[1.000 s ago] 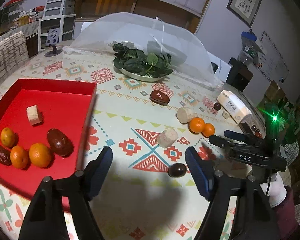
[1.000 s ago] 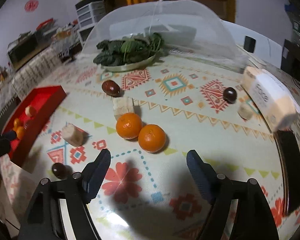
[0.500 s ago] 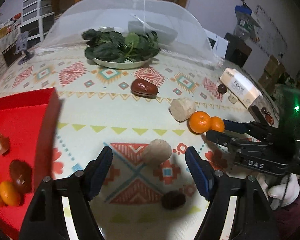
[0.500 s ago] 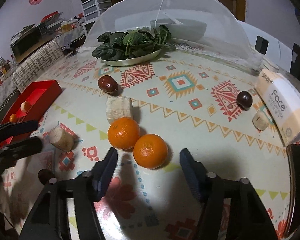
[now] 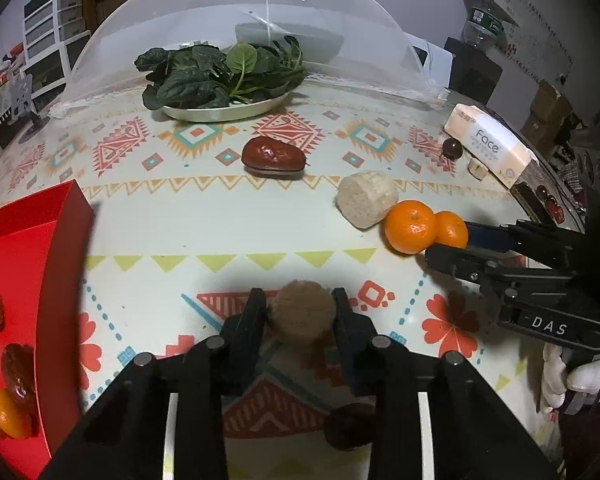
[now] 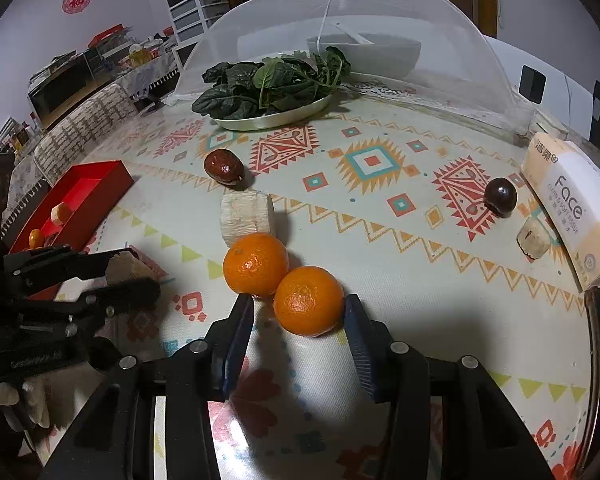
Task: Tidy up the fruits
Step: 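Grasp a pale round piece with the left gripper while the right gripper grasps an orange, then carry both items over the red tray and open both grippers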
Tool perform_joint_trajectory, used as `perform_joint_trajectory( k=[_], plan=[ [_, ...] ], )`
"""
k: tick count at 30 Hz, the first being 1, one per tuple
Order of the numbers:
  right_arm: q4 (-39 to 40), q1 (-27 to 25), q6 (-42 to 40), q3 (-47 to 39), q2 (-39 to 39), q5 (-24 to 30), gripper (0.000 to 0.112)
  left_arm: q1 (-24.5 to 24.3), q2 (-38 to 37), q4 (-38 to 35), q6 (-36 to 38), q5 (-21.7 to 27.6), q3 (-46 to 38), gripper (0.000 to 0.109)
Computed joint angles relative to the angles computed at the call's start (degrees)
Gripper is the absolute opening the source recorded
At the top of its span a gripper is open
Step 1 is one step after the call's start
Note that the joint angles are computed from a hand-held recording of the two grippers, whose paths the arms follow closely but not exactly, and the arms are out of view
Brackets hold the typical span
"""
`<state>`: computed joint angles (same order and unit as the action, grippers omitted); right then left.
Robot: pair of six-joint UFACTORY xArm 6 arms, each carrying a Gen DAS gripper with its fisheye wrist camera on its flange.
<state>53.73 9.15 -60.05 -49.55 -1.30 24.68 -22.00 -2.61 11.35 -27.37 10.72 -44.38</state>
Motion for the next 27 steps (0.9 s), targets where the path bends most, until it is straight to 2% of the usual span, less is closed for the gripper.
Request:
perform_joint_trajectory(
  k=[3, 5, 11, 16, 22, 27],
  plan=[
    [-0.7, 0.3, 0.6, 0.2, 0.0, -1.0, 0.048, 0.3, -0.9, 2.2, -2.6, -0.1, 0.8, 0.031],
    [-1.1, 0.2, 1.7, 0.1, 0.2, -1.8, 0.037, 0.4, -2.0, 0.9, -2.1, -0.6, 1.8, 0.031],
    [-0.5, -0.5, 3.2, 1.4, -1.6, -1.8, 0.037, 2.0, -8.9, 4.9, -7.1, -1.9, 6.7, 0.031],
    [0.5, 0.0, 3.2, 5.3, -7.8, -2.3, 0.037, 3.6, -16.0, 4.8, -8.4, -3.3, 11.8, 0.031],
    [-1.9, 3.6, 6.1, 9.5, -15.9, -3.0, 0.037, 6.4, -26.0, 3.3, -7.9, -3.9, 18.3, 0.031],
    [-3.5, 8.5, 8.9, 10.5, -20.2, -2.8, 0.037, 10.9, -34.9, 0.9, -4.7, -1.7, 22.5, 0.031]
  ],
)
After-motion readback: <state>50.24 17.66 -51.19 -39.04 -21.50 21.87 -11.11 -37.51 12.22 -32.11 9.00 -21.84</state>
